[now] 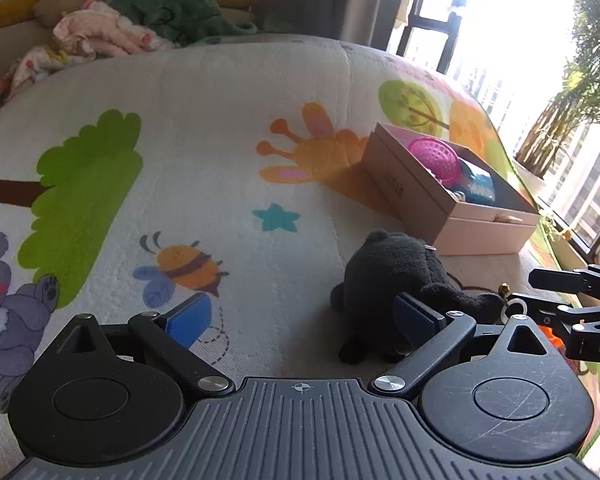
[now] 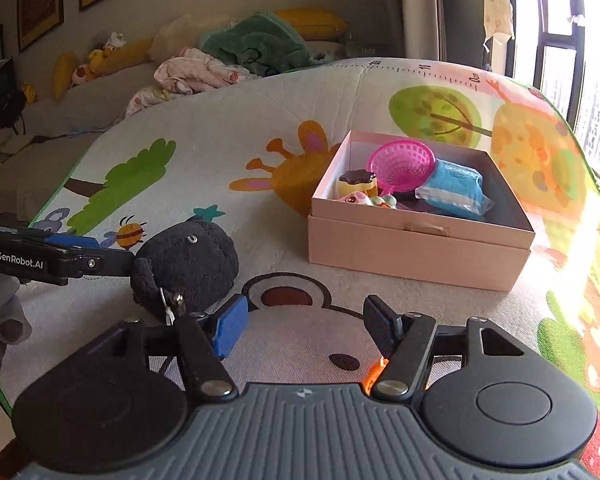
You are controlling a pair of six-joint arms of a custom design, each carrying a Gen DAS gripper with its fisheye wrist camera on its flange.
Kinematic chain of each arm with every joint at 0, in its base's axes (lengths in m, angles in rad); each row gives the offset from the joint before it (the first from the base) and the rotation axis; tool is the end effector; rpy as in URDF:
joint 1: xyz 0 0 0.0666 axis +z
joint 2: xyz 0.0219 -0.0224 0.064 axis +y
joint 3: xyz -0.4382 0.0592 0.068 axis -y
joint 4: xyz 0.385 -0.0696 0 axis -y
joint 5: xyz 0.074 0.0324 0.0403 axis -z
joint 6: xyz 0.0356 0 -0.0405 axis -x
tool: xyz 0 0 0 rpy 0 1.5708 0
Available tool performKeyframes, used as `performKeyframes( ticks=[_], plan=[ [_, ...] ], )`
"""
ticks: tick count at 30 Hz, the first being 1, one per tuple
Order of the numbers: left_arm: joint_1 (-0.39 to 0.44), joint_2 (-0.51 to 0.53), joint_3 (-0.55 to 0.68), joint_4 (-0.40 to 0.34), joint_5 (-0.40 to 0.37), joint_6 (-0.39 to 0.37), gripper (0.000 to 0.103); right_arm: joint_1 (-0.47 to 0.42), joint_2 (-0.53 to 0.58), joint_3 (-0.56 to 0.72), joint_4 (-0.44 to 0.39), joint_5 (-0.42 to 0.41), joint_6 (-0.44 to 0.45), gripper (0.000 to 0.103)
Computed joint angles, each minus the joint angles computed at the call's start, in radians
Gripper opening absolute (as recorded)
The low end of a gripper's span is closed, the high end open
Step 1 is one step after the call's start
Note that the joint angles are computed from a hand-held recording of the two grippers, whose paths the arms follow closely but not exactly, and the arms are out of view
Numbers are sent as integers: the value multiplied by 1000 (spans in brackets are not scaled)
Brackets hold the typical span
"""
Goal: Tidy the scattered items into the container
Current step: 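Lift the black plush toy with the left tool while the right tool holds the cup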
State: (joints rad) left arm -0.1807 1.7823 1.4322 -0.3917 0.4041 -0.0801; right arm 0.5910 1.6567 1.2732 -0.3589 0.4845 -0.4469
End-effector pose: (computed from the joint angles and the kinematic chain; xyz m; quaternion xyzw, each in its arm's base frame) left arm 0.6079 -0.1257 0.3405 0.1967 0.8786 -0.2033 0.3848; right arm 0.4760 0.2990 0.3458 0.0323 0.8934 0.0031 0.4482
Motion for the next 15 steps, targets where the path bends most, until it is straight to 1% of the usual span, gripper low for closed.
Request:
performKeyframes(
  ticks=[1,5,9,12,13,15],
  plan=[
    [6,3,4,-1,-5,4,100,4,12,16,-6,1,12,65],
    [22,4,4,3,15,13,100,15,27,38,-5,0,42,66],
    [28,-3,-7,35,13,37,101,22,11,18,-19,19,45,76],
    [27,-16,-34,82,-17,61,103,30,-10,-19,-38,69,39,87],
    [25,-21,-42,86,-22,67,103,32,-18,-34,-43,87,28,89],
    [18,-28,-56,71,-13,59,103,31,-30,-58,-63,109,-10,91]
  ],
)
